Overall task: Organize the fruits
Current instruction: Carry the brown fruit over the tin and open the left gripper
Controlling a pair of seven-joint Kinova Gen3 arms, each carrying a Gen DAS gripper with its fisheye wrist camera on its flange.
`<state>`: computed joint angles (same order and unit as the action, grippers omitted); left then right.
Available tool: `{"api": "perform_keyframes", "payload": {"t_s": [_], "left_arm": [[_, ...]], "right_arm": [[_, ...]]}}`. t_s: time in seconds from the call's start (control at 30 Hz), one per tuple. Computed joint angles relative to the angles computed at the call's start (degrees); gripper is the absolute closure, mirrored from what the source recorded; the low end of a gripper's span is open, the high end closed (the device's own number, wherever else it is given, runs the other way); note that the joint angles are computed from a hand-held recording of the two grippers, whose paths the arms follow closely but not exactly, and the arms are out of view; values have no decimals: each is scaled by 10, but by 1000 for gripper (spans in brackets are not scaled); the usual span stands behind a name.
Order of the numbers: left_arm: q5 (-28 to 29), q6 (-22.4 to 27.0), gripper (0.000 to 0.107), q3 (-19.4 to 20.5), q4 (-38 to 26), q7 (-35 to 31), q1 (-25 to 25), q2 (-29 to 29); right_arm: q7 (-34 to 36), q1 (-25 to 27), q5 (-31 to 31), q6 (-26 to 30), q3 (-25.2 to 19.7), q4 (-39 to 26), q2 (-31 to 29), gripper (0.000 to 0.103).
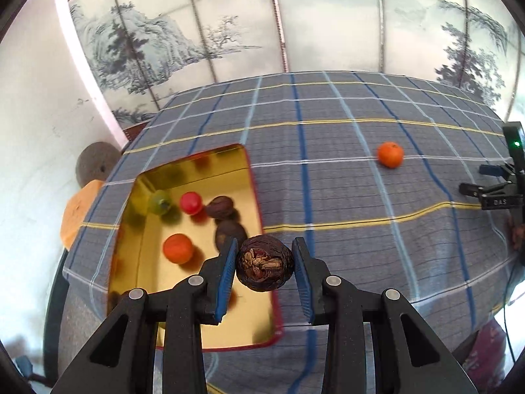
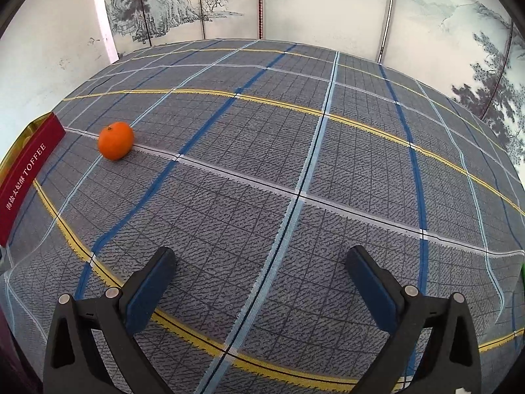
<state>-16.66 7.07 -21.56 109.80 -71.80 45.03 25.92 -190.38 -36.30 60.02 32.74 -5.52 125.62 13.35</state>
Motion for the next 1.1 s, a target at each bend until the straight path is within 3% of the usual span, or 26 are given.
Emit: {"api": "perform_keyframes", "payload": {"t_s": [0.27,0.5,0.67,1.1], "left_arm": [[13,-11,72,-25,4,1,-13,15],[28,-19,72,-77,-3,2,3,40],[39,-11,72,-74,-19,-4,-20,57],[26,41,72,-18,-98,7,-102,102]], "right_arm": [[-1,0,0,1,0,0,0,0],[1,0,-1,1,-1,-1,0,0],[1,0,-1,2,0,-1,0,0],[2,-1,-2,2,0,-2,1,0]]}}
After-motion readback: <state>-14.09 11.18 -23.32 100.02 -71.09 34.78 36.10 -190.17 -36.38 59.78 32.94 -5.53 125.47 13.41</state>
